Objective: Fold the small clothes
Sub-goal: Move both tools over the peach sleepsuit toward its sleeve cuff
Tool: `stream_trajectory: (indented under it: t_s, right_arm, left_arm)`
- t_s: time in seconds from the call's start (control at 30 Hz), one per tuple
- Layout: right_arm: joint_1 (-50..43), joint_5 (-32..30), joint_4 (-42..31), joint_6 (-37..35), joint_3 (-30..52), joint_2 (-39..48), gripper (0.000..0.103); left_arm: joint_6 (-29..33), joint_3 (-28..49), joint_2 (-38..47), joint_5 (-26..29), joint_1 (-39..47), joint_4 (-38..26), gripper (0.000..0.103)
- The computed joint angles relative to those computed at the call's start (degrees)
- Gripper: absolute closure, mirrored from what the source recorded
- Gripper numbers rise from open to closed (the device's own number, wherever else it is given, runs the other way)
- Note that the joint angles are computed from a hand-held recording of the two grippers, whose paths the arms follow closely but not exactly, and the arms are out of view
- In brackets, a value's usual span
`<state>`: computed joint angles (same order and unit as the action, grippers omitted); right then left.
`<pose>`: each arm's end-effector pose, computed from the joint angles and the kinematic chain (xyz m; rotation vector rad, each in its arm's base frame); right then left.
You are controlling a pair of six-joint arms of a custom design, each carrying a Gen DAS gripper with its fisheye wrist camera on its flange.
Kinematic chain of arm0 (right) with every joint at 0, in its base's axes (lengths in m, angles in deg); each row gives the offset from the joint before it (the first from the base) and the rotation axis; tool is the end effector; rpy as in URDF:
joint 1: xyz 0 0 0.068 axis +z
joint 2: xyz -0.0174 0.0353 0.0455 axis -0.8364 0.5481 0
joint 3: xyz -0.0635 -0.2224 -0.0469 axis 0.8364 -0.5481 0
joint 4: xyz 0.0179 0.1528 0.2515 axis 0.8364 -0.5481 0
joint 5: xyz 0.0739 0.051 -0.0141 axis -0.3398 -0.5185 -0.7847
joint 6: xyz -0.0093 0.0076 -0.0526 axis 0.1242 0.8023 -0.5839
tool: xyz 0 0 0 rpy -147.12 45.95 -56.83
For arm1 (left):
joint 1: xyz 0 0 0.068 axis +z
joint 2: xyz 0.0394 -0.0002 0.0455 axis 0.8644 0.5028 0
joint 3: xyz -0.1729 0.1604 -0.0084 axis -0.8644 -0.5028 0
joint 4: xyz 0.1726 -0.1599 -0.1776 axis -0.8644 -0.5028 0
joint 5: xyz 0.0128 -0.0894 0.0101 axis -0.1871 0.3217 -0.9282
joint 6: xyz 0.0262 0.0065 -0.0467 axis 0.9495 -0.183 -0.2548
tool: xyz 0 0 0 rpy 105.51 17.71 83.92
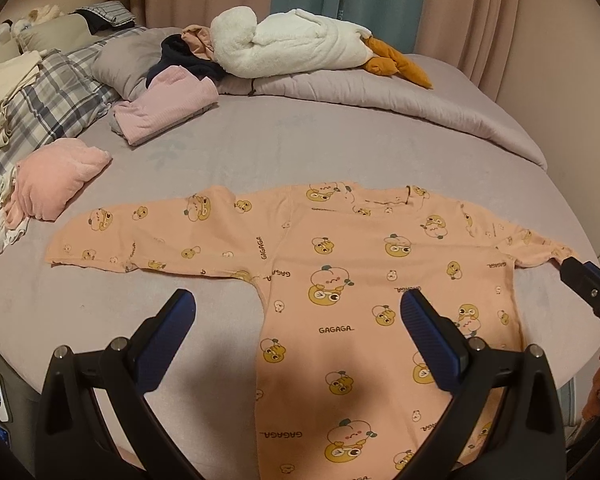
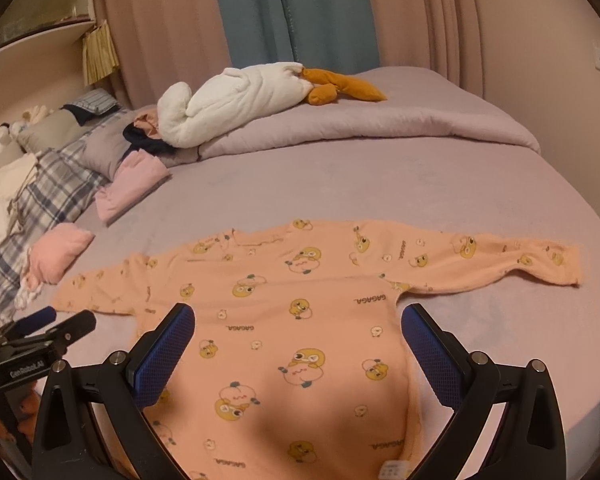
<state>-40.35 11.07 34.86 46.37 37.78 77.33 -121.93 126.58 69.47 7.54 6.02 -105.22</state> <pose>0.2594 0.0819 0.3504 -0.3321 2.3133 0.3503 0.1594 -0.1796 0.3189 -0.4138 2.3502 0.0572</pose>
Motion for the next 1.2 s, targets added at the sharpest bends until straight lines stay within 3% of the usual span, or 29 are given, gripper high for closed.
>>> stream_trajectory:
  t_s: [0.6, 1.2]
  right_arm:
    - [-0.58, 1.8, -0.39, 1.76, -1.18, -0.3, 0.0]
    - [-3.22, 2.06, -1.47, 2.42, -0.02, 1.08, 0.0]
  left_arm:
    - [5.03, 1.15, 0.86, 1.88, 2.29, 2.83, 0.001]
    - [5.94, 0.28, 0.79, 4.63, 3.51, 5.18, 0.001]
